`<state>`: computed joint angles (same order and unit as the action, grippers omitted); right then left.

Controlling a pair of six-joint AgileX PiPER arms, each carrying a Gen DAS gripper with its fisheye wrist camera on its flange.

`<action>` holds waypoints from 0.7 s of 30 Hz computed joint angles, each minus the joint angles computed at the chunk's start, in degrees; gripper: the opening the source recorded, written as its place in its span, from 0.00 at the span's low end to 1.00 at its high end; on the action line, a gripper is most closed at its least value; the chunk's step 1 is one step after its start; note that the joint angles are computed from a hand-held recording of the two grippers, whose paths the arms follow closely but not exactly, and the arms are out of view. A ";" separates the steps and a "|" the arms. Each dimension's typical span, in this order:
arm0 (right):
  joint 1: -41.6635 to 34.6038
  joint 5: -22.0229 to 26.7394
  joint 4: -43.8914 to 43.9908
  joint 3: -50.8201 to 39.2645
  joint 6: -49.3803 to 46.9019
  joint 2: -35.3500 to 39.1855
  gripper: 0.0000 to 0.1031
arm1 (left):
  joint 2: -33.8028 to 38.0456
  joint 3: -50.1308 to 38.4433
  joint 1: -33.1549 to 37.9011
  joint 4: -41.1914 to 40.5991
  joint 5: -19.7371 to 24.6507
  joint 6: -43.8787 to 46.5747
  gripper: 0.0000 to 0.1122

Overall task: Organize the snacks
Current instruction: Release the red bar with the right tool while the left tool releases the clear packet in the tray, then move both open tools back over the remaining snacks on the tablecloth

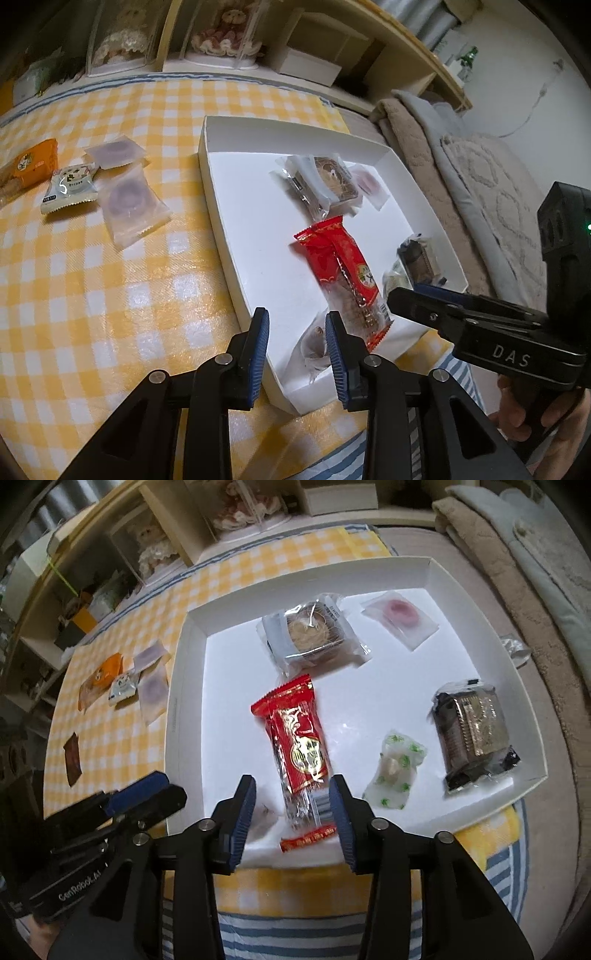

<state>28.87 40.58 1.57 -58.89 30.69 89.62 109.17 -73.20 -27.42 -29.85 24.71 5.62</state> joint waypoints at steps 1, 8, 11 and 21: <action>0.36 0.38 -0.88 -0.16 0.95 -0.03 0.48 | -0.32 0.26 -0.21 0.83 -0.07 -0.63 0.32; 2.34 1.83 -6.91 1.49 7.18 -2.52 0.67 | -2.74 1.68 -0.95 5.67 0.00 -4.30 0.57; 2.74 1.80 -8.00 2.88 9.13 -4.10 0.70 | -4.00 2.37 -1.03 8.22 -0.13 -6.34 0.71; 4.55 2.14 -15.17 4.98 19.27 -9.03 1.00 | -10.25 6.24 0.08 14.96 -0.19 -10.88 0.92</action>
